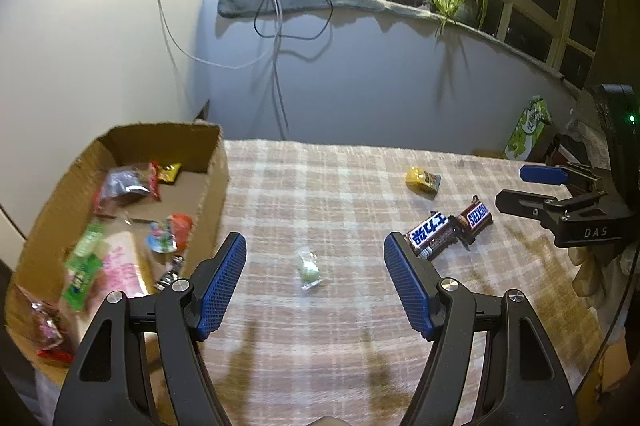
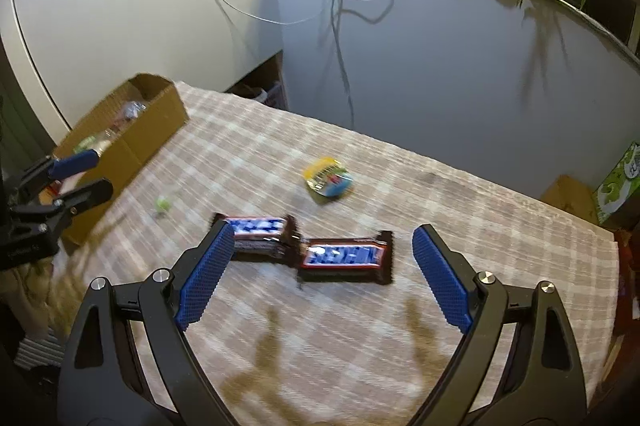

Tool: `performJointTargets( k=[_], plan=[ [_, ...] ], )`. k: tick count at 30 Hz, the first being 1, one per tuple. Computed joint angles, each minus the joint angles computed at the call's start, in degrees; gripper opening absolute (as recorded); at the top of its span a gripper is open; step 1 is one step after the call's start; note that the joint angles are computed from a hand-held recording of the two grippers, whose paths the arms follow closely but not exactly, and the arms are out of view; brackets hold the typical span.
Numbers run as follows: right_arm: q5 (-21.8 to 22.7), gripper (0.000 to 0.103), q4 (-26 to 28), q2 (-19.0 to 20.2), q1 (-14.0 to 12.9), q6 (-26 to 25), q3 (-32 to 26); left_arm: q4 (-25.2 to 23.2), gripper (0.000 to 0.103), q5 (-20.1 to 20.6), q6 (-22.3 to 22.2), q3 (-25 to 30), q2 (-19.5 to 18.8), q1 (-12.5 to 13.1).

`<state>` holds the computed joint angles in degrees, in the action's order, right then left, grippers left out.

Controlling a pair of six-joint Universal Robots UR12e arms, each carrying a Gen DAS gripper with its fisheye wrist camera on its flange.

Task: Organize snacks
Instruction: 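Withdraw both open tools from the box toward the remaining snacks, then grasp the small clear candy with the left tool while the right tool grasps the Snickers bar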

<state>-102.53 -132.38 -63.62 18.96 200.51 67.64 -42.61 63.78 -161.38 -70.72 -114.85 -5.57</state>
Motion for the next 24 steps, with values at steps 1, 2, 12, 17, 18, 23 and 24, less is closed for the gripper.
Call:
performJointTargets(
  k=[1, 2, 12, 17, 18, 23, 24],
  plan=[
    [0.38, 0.093, 0.25, -0.01, -0.2, -0.21, 0.18, -0.27, 0.071, 0.32, 0.12, 0.04, -0.08, -0.14],
    [0.59, 0.093, 0.58, 0.06, -0.37, -0.31, 0.24, -0.55, 0.069, 0.73, 0.24, 0.09, -0.19, -0.28],
    [1.18, 0.093, 2.12, 1.73, -0.93, -0.12, 0.69, -3.05, 0.054, 4.72, 0.04, 1.44, -2.08, -1.49],
    [0.94, 0.093, 2.31, 2.32, -1.06, -0.21, 0.54, -3.07, 0.054, 6.7, -0.14, 2.25, -3.0, -1.94],
    [1.17, 0.093, 2.37, 2.37, -1.19, -0.14, 0.54, -3.35, 0.054, 6.86, -0.07, 2.49, -3.18, -1.96],
    [1.97, 0.093, 2.85, 2.69, -1.41, -0.51, 0.3, -5.01, 0.054, 7.85, 0.71, 3.31, -3.86, -2.18],
    [1.88, 0.093, 2.86, 2.76, -1.39, -0.77, 0.2, -5.32, 0.054, 7.89, 0.89, 3.39, -3.94, -2.22]
  ],
)
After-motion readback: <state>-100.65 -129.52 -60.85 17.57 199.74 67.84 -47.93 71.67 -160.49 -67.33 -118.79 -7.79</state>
